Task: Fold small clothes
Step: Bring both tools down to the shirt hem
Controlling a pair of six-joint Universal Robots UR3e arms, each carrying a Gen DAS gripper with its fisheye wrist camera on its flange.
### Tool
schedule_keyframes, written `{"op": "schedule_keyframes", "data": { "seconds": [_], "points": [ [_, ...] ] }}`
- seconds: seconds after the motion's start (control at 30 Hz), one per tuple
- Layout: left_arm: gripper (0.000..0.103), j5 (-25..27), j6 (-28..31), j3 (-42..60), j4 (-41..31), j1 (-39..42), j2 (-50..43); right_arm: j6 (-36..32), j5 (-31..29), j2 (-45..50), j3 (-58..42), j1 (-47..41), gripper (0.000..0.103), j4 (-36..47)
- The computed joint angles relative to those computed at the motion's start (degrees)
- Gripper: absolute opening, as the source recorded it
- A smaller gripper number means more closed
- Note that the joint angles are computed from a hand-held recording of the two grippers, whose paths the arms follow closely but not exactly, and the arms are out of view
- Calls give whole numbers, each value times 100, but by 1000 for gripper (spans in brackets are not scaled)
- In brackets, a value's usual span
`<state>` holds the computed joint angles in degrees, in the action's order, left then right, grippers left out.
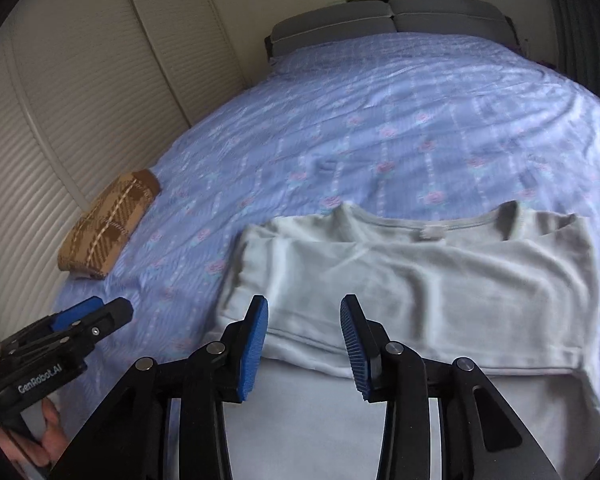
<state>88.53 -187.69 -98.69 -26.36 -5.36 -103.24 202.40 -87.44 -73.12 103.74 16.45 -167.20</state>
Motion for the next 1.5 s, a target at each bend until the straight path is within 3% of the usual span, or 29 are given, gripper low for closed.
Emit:
{"op": "schedule_keyframes", "data": {
  "seconds": [0.2,0.4,0.57,0.73,0.87,1.07,1.23,1.33,1.4,1.5],
  "points": [
    [61,261,-137,1013,-138,-715,-929,-369,-679,-1219,1541,-836,43,2],
    [61,875,-174,1635,-156,-1181,-1750,-524,-700,-1426,2273,-1624,43,54],
    [61,1051,-224,1669,-197,-1243,-1964,-641,-566,-1488,2428,-1833,43,114],
    [61,1135,-217,577,395,-1384,-1056,-752,-305,-2493,2686,-2000,43,499],
    [61,1072,-322,-560,546,-1489,85,-626,-156,-3925,3068,-1955,43,1361],
    [61,1051,-483,-2289,625,-1619,1876,-252,-342,-6300,3700,-1495,43,3252],
    [61,983,-616,-3286,361,-1701,2828,113,-520,-7934,4045,-1164,43,4942],
    [55,955,-741,-3660,323,-1764,3034,295,-565,-8612,4182,-1023,43,5691],
    [46,790,-776,-3838,329,-1735,3063,342,-525,-9026,4263,-1032,43,6100],
    [36,619,-821,-3990,435,-1771,2906,570,-669,-9071,4326,-715,43,6146]
  ]
}}
